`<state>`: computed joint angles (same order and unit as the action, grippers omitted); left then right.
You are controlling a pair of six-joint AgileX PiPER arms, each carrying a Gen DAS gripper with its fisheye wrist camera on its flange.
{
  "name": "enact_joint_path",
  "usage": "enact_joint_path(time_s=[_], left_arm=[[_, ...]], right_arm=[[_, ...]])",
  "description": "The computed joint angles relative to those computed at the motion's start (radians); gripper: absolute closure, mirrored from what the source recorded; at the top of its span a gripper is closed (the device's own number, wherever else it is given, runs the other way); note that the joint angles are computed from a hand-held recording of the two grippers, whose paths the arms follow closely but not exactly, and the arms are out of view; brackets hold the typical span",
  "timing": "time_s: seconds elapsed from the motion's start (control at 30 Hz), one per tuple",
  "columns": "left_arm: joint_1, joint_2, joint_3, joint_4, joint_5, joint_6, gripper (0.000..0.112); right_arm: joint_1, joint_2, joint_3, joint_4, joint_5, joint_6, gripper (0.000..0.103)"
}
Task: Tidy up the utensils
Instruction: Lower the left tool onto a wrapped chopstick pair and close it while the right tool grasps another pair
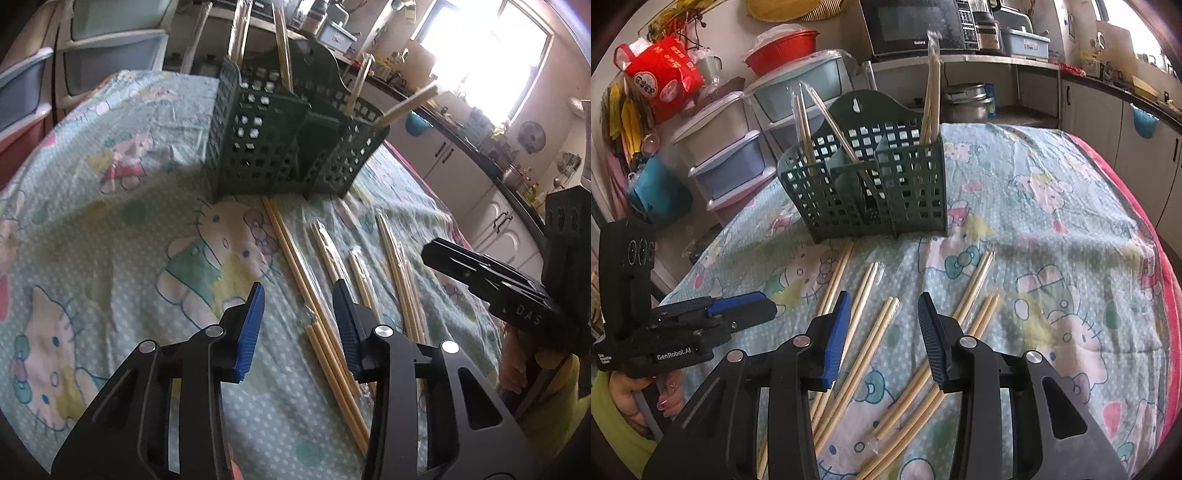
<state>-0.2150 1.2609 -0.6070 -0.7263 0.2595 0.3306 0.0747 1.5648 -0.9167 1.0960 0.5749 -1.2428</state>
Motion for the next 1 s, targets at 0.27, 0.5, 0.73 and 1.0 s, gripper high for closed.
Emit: enact_joint_path(time_s=[0.27,0.5,0.73,1.0], left_arm=[[-0.010,0.063,-0.009,-0.116,0.014,0.118,0.089],[0.003,0.118,-0.025,-0.217,0.034,0.219,0.095],[0.021,0.145,-0.032,-0.305,0.052,0.303,0.095],[0.036,0.165,-0.033,-0.358,0.058,0.364,0.105]], right_arm=[[0.002,0.046,-0.011,-0.020,0.000,0.026,0.068],[0.014,0.088,-0.041,-0.055,0.000,0.059,0.068],[0.055,0.154,-0.098,-0.135,-0.011,0.139,0.072],[0.097,0.234,-0.184,-0.247,-0.029,0.285,0.075]])
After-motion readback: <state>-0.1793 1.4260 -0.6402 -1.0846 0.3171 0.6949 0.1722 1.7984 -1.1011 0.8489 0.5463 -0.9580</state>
